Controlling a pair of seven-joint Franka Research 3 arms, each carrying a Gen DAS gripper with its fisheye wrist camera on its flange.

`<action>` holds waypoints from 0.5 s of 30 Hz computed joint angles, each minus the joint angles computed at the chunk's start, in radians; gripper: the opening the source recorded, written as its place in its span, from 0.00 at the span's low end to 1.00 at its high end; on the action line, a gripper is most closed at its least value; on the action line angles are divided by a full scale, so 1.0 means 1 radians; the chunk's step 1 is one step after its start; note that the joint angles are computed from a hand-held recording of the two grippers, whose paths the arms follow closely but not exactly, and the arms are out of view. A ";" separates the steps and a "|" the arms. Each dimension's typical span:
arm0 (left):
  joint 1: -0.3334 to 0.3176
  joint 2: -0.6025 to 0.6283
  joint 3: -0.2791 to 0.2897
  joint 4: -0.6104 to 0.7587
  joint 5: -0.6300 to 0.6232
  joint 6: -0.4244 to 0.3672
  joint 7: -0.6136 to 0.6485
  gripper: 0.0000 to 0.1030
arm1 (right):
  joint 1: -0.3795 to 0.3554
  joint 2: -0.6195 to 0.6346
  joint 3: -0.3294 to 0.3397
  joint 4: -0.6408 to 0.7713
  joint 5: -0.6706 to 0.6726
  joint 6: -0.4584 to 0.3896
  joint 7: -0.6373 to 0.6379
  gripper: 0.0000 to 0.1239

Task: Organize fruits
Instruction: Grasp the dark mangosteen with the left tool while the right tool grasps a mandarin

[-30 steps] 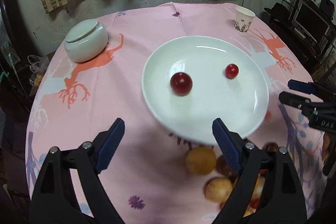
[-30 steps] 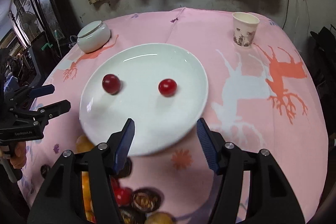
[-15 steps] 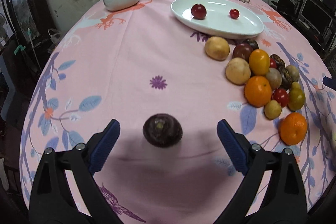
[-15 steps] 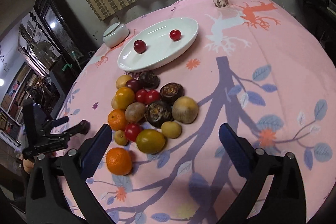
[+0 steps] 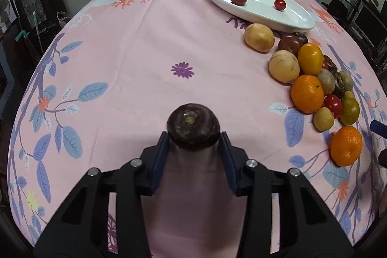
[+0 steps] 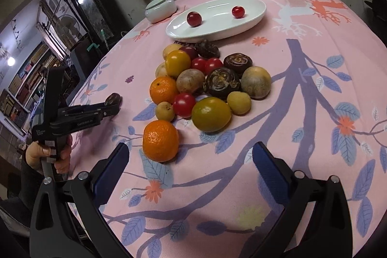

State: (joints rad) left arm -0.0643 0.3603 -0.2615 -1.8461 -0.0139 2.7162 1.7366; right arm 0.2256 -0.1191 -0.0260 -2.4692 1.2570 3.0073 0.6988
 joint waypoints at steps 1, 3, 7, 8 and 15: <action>0.002 0.001 -0.003 0.001 -0.004 -0.001 0.002 0.41 | -0.003 0.003 0.009 -0.006 -0.042 0.016 0.032 0.82; -0.008 -0.001 0.003 -0.005 0.008 0.009 -0.010 0.41 | -0.006 0.009 0.023 -0.020 -0.137 0.057 0.105 0.82; -0.047 -0.003 0.034 -0.022 0.087 0.053 -0.067 0.42 | 0.010 0.023 0.018 -0.025 -0.200 0.077 0.144 0.82; -0.047 -0.001 0.032 -0.018 0.093 0.051 -0.073 0.42 | 0.009 0.024 0.023 -0.026 -0.234 0.079 0.175 0.82; -0.003 0.029 -0.013 0.026 0.045 0.020 -0.013 0.44 | 0.044 0.054 0.024 0.028 -0.165 0.056 0.090 0.64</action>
